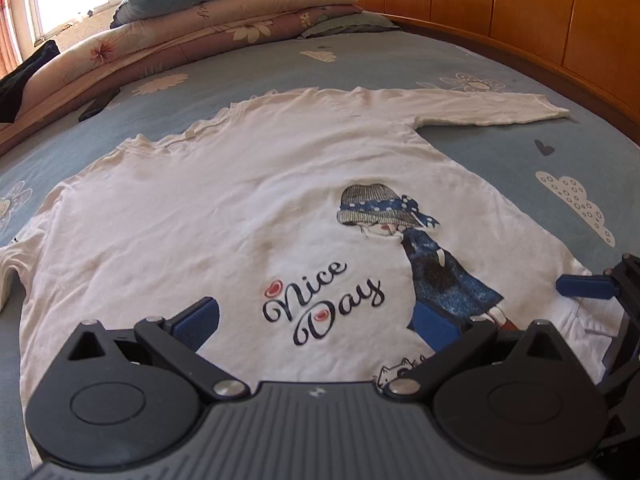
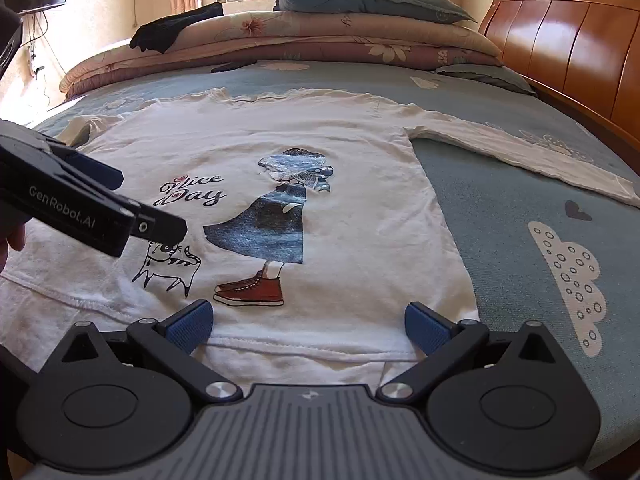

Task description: Fold clothes

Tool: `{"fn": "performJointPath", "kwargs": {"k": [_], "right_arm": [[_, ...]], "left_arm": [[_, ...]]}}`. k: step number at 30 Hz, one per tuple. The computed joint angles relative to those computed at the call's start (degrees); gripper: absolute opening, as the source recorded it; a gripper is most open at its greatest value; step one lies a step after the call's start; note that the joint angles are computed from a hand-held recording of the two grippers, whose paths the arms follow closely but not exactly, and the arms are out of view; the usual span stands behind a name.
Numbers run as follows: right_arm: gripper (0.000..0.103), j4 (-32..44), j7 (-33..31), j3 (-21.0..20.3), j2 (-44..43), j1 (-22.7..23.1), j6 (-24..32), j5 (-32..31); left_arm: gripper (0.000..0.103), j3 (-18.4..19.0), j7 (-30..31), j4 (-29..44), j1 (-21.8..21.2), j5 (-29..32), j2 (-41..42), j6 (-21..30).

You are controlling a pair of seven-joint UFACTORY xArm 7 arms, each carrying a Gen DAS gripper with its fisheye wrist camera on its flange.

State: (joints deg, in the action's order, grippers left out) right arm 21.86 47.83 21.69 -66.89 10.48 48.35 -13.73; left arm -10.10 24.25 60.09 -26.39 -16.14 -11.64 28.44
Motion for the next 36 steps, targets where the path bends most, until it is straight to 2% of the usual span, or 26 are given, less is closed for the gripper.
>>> {"fn": "performJointPath", "kwargs": {"k": [2,4,8,9,11,16,20,24,27,30,33,36], "right_arm": [[0.103,0.9,0.5,0.6,1.0,-0.6,0.7,-0.1],[0.103,1.7,1.3,1.1,2.1,-1.3,1.0,-0.3],[0.103,2.4,2.3,1.3,3.8,-2.1,0.4,-1.3],[0.103,2.4,2.4,1.3,4.0,-2.1,0.2,-1.6],[0.103,2.4,2.5,1.1,4.3,-2.1,0.0,-2.0],[0.103,2.2,2.5,0.8,4.4,-1.8,-0.5,-2.5],[0.103,2.3,2.8,1.0,4.5,-1.9,-0.6,-2.7],[0.103,2.2,3.4,1.4,4.4,-1.9,-0.6,-3.1],[0.103,2.2,3.9,1.7,4.5,-2.0,-0.5,-3.3],[0.103,2.4,4.5,2.1,4.5,-2.1,-0.2,-3.5],[0.103,2.6,5.3,2.4,4.7,-2.1,0.2,-3.6],[0.103,2.9,6.0,2.6,4.8,-2.1,0.8,-3.6]], "left_arm": [[0.103,-0.5,-1.8,5.0,0.3,0.4,4.5,-1.3],[0.103,-0.9,-2.0,11.3,0.1,-1.9,10.3,-0.9],[0.103,-2.8,3.1,19.6,1.2,-11.4,18.1,5.3],[0.103,-3.3,3.4,21.1,1.5,-12.3,19.6,6.6],[0.103,-3.7,1.9,21.4,1.4,-10.4,20.8,7.6],[0.103,-4.5,4.8,14.2,2.3,-13.1,16.3,5.2],[0.103,-3.0,6.5,8.8,2.6,-16.1,10.4,7.3],[0.103,-0.7,5.8,5.1,2.7,-18.7,5.4,10.3],[0.103,1.3,6.8,1.9,2.5,-21.9,1.1,10.6],[0.103,2.1,4.3,-1.2,2.9,-20.7,-2.1,9.3],[0.103,3.7,1.4,-3.8,3.1,-20.7,-4.3,11.2],[0.102,5.5,2.2,-7.9,2.6,-22.8,-8.1,11.1]]}}
